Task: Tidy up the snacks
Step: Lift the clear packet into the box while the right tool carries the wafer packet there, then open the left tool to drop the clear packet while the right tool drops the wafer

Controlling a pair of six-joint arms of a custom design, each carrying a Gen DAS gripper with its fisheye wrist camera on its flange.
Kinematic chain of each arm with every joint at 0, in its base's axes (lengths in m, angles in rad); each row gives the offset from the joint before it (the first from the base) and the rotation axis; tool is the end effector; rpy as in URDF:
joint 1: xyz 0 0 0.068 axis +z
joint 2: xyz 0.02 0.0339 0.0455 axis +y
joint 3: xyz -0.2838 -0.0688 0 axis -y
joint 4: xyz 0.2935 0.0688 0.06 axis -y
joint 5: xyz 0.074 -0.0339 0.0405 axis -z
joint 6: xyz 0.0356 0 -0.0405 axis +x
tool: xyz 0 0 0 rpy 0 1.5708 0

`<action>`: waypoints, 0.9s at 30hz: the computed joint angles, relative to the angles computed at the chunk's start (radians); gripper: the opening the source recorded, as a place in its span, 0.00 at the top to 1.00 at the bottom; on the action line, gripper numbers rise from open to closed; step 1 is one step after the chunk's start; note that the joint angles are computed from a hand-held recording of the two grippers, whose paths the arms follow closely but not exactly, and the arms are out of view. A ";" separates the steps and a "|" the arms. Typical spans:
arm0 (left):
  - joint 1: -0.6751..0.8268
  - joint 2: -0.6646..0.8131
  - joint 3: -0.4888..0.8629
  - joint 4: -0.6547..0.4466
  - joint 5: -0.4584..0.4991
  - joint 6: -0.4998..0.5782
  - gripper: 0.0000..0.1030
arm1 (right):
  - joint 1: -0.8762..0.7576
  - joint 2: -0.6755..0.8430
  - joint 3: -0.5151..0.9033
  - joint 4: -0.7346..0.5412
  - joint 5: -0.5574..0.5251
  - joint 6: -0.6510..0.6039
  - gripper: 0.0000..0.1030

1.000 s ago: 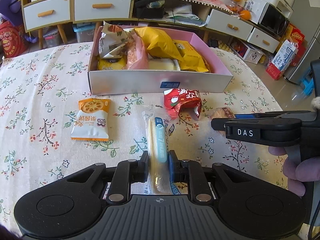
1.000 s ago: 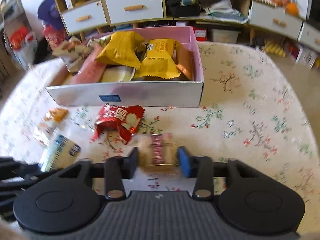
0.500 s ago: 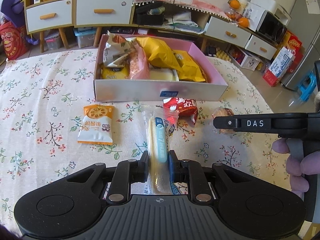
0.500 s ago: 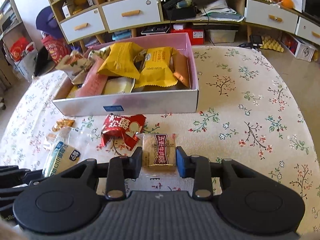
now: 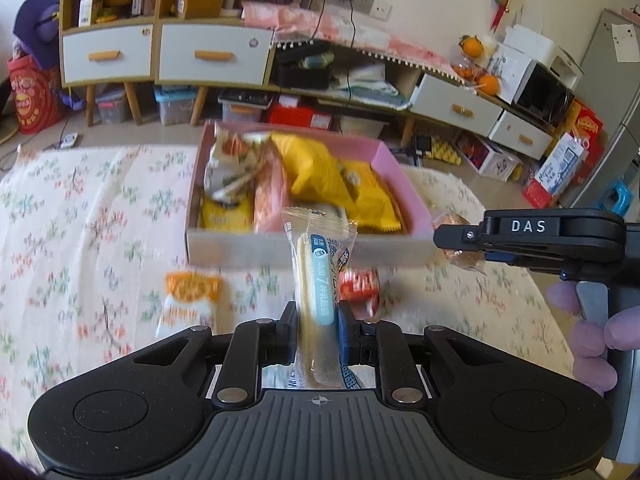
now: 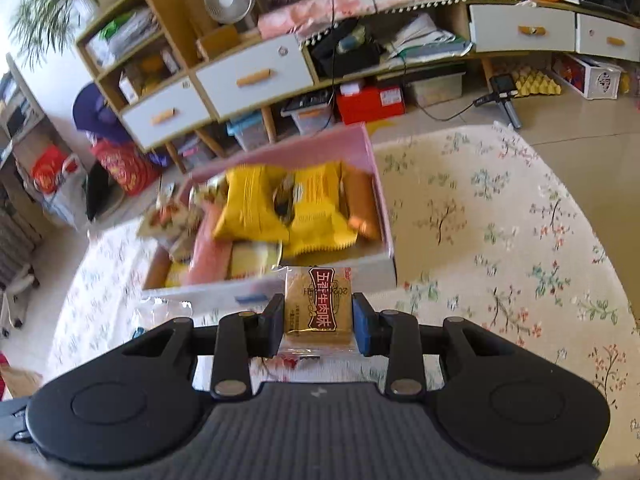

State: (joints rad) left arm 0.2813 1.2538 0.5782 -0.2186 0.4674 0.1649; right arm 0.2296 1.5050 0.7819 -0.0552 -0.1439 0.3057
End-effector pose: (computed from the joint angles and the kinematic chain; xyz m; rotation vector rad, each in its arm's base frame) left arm 0.2584 0.0580 0.1640 0.0601 2.3696 -0.3645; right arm 0.3288 0.0821 0.1708 0.0188 2.3802 0.4286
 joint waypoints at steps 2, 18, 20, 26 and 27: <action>-0.016 0.036 0.030 0.029 -0.010 -0.028 0.84 | -0.018 0.025 0.021 0.021 -0.017 0.021 0.69; -0.138 0.430 0.339 0.173 -0.215 -0.210 0.84 | -0.055 0.261 0.181 0.087 -0.129 0.097 0.69; -0.147 0.460 0.358 0.186 -0.239 -0.219 0.84 | -0.049 0.266 0.186 0.087 -0.131 0.095 0.69; -0.159 0.493 0.366 0.240 -0.272 -0.220 0.82 | -0.043 0.266 0.175 0.123 -0.134 0.086 0.69; -0.161 0.491 0.364 0.244 -0.275 -0.217 0.81 | -0.045 0.264 0.174 0.126 -0.137 0.087 0.69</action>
State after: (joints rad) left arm 0.1205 1.7449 0.9422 0.0255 0.1923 -0.0522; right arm 0.1848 1.7691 0.9555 0.0705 -0.2811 0.3930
